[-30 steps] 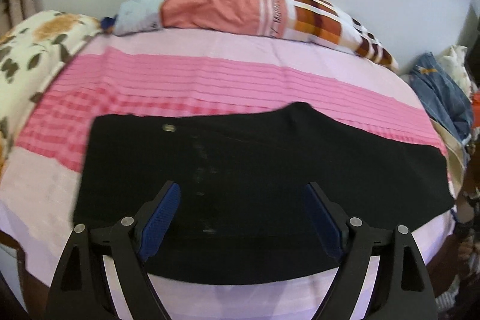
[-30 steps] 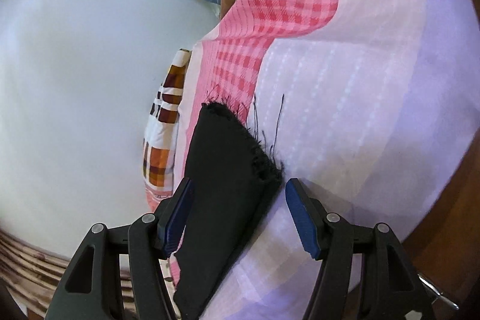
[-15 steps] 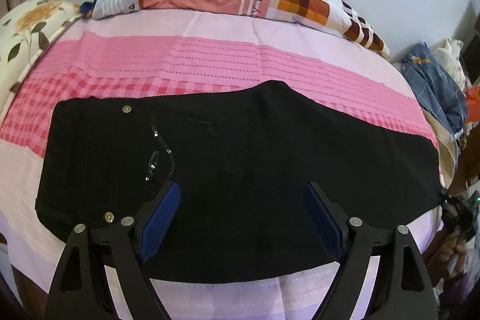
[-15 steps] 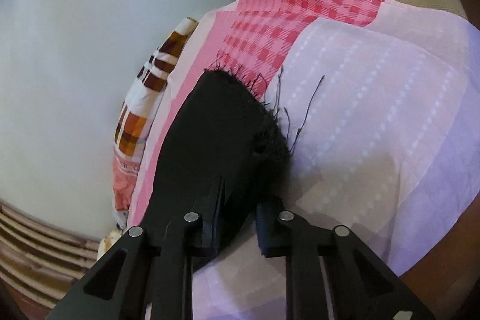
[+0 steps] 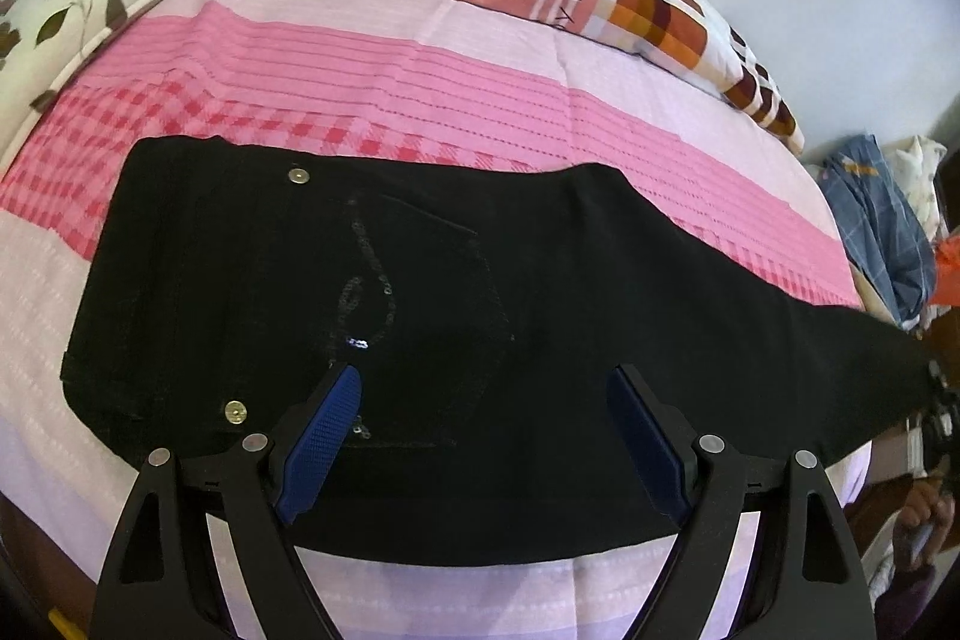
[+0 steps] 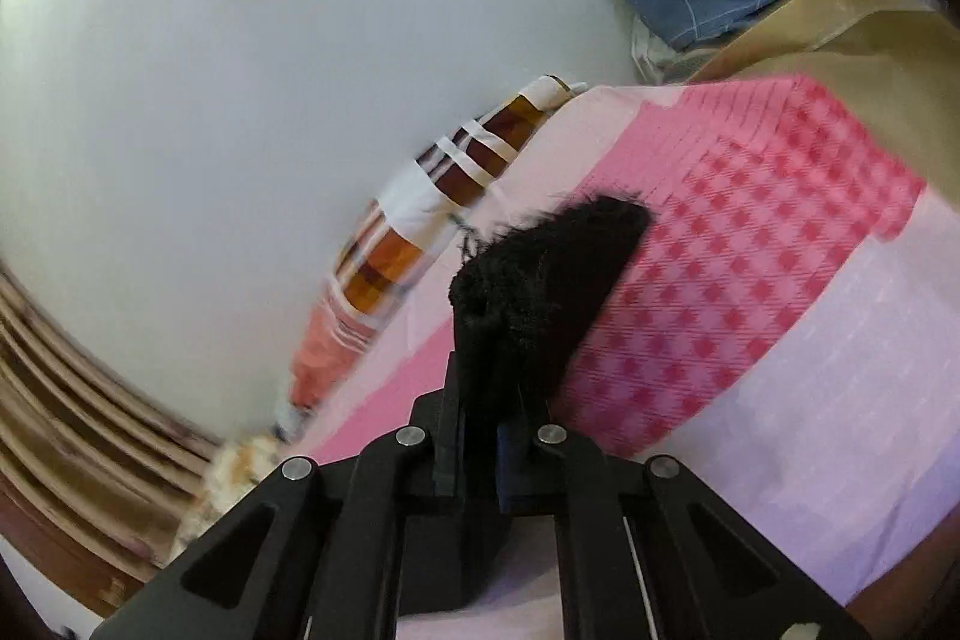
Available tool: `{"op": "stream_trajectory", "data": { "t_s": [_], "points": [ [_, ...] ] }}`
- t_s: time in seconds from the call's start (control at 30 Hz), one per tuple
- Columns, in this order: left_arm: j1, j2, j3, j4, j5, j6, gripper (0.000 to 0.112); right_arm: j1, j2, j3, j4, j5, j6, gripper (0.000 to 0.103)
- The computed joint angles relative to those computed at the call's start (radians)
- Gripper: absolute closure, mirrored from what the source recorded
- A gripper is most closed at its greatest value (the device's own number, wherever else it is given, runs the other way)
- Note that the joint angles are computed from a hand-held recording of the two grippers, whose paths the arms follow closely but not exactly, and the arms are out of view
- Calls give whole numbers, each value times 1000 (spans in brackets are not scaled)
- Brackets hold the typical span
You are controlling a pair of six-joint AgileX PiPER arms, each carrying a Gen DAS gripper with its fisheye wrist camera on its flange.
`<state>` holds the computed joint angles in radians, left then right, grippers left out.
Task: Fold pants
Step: 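Lift the held leg hem with the right gripper, left gripper open over trousers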
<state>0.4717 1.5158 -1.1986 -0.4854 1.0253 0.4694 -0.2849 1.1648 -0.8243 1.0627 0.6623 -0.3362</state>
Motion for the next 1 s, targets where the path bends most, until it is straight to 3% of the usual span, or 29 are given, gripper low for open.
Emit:
{"op": "stream_trajectory", "data": {
  "t_s": [0.17, 0.3, 0.47, 0.7, 1.0],
  "points": [
    [39, 16, -10, -32, 10, 14, 28, -223, 37, 183, 32, 109, 33, 96],
    [49, 42, -22, -28, 26, 9, 28, -273, 64, 251, 125, 115, -35, 96],
    [64, 44, -18, -47, 28, 24, 28, -235, 53, 195, 82, 108, 39, 96],
    [47, 27, 7, -39, -12, 57, 28, -79, 33, 70, -76, 47, 219, 96],
    [-29, -88, 114, 64, -197, 100, 28, -21, 62, 44, -129, 10, 286, 95]
  ]
}}
